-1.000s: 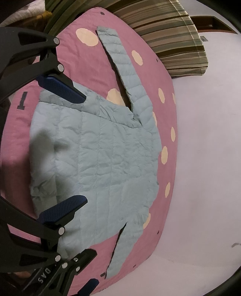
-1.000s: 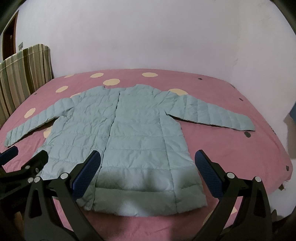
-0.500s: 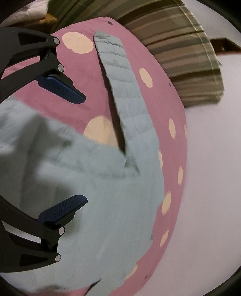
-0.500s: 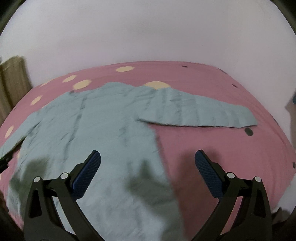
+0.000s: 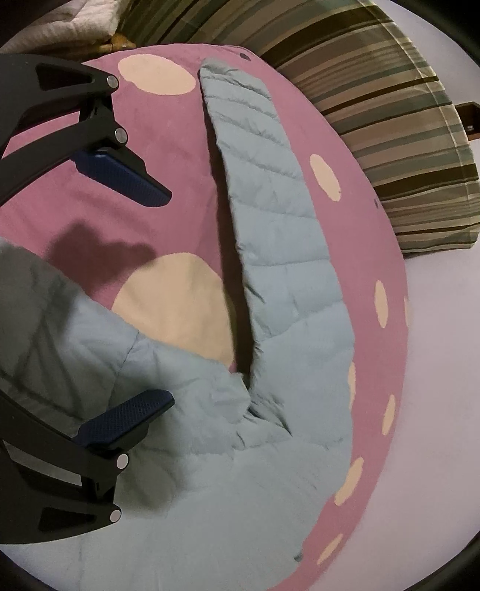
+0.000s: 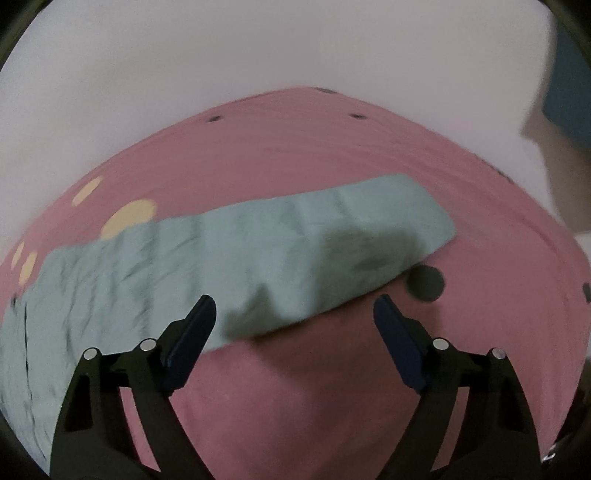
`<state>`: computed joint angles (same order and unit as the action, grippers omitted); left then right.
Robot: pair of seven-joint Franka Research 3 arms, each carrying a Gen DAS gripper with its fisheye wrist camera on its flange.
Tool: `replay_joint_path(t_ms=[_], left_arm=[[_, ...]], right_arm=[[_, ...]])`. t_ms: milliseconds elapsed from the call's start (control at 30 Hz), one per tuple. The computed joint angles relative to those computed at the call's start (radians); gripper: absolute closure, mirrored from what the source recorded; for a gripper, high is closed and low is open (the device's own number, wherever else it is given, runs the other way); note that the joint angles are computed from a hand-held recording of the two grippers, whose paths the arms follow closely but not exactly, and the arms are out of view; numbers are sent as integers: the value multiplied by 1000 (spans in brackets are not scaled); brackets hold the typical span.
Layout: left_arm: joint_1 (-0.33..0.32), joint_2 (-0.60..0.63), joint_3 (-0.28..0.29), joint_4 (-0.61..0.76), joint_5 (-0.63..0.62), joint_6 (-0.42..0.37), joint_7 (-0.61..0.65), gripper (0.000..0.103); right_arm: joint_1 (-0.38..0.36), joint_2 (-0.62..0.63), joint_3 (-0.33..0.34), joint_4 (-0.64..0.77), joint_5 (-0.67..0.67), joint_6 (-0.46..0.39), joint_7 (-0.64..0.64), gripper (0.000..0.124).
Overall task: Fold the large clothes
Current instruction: 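Grasp the jacket sleeve cuff with the right gripper and lift it, then carry the sleeve across the jacket back and release it with the right gripper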
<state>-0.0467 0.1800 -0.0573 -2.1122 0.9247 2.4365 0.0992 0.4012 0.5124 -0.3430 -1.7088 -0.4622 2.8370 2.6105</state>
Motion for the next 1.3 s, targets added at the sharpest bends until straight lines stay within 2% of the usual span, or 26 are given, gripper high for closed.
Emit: replay_joint_path(t_ms=[33,133,333,433,500,533,567,633,733,900,1033,1167,1300], left_arm=[[-1,8,0,6,-1,-7,2,4],[-4,27,2,16,-8,-22,5,4],[-6,33,9,8,-9,-17,-14,4],[-9,33,8,7,-5,-23,-24,4],[-13,37,8,11,0,-33,-28,4],[-14,37,8,11,2,-35,-29,4],[-14,38,8,12,3,-37,-29,4],[-14,40,8,14,3,-37,-28,4],[-14,41,8,14,4,-33,-32,4],[-10,40,12,4,7,-11,-43,4],[-7,39,14,0,9,0,-48,4],[-3,39,16,-4,8,15,-54,4],[0,36,18,-10,8,28,-60,4]], right_arm=[[-19,8,3,5,19,1,1,45],[-74,32,13,23,89,10,-2,47],[-132,81,-8,63,200,6,18,51],[-191,128,43,124,277,-20,-36,53],[-192,151,42,149,300,-29,-47,56],[-185,163,34,163,301,-34,-50,60],[-175,172,22,174,298,-43,-49,70],[-168,180,14,179,298,-35,-51,96],[-213,194,71,193,356,6,-118,117],[-108,176,-22,176,317,74,-122,119],[-21,158,-54,199,264,123,-172,119],[16,184,-5,305,248,112,-281,119],[26,259,106,478,262,53,-435,120]])
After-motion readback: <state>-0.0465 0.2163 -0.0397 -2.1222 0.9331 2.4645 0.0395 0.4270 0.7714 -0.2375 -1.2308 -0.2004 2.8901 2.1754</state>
